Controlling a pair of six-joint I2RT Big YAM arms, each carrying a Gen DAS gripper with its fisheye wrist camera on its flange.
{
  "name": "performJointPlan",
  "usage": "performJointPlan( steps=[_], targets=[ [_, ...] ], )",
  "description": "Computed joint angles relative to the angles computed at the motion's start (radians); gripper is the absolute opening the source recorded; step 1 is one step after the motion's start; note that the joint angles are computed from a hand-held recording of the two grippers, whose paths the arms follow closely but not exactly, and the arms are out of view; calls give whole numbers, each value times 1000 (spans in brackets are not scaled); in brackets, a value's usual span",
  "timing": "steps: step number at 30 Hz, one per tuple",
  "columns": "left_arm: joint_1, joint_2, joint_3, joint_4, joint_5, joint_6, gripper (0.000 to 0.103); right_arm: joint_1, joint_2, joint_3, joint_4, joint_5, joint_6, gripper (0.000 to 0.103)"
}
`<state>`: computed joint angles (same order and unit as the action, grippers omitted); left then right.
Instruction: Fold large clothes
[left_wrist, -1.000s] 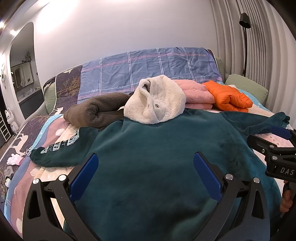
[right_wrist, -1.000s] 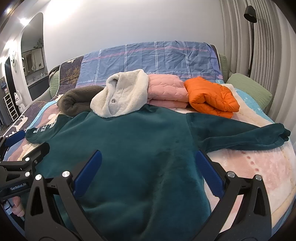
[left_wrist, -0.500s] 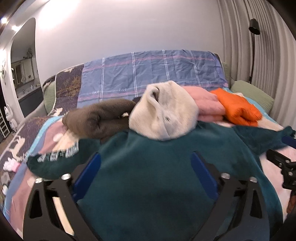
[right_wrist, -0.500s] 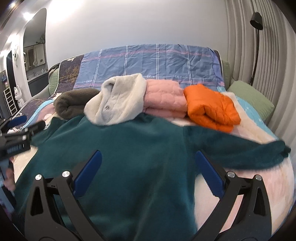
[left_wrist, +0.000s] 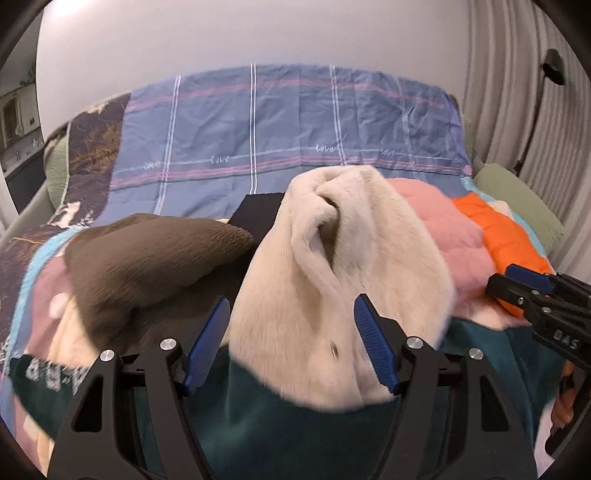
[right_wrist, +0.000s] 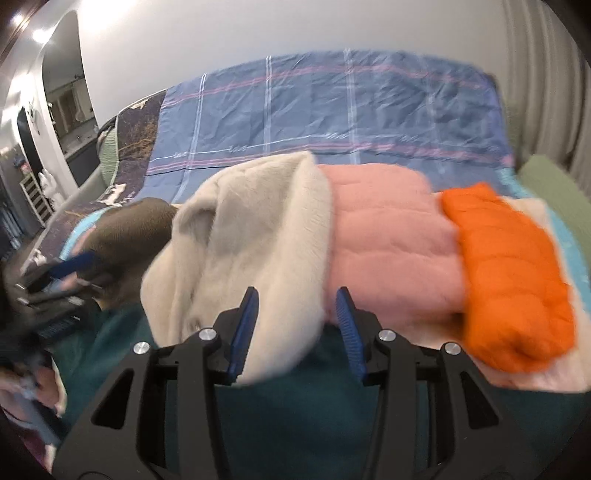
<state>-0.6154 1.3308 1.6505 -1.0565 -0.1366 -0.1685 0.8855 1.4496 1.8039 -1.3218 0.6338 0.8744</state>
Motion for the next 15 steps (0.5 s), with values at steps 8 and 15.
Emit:
performJointPlan(
  steps=[8,15],
  targets=[
    [66,210,115,11,155,-65,32,-113,169,163,76,-150,-105,47],
    [127,168,38,120,215,-107,10,-145,353,392,14,-179,-140,70]
  ],
)
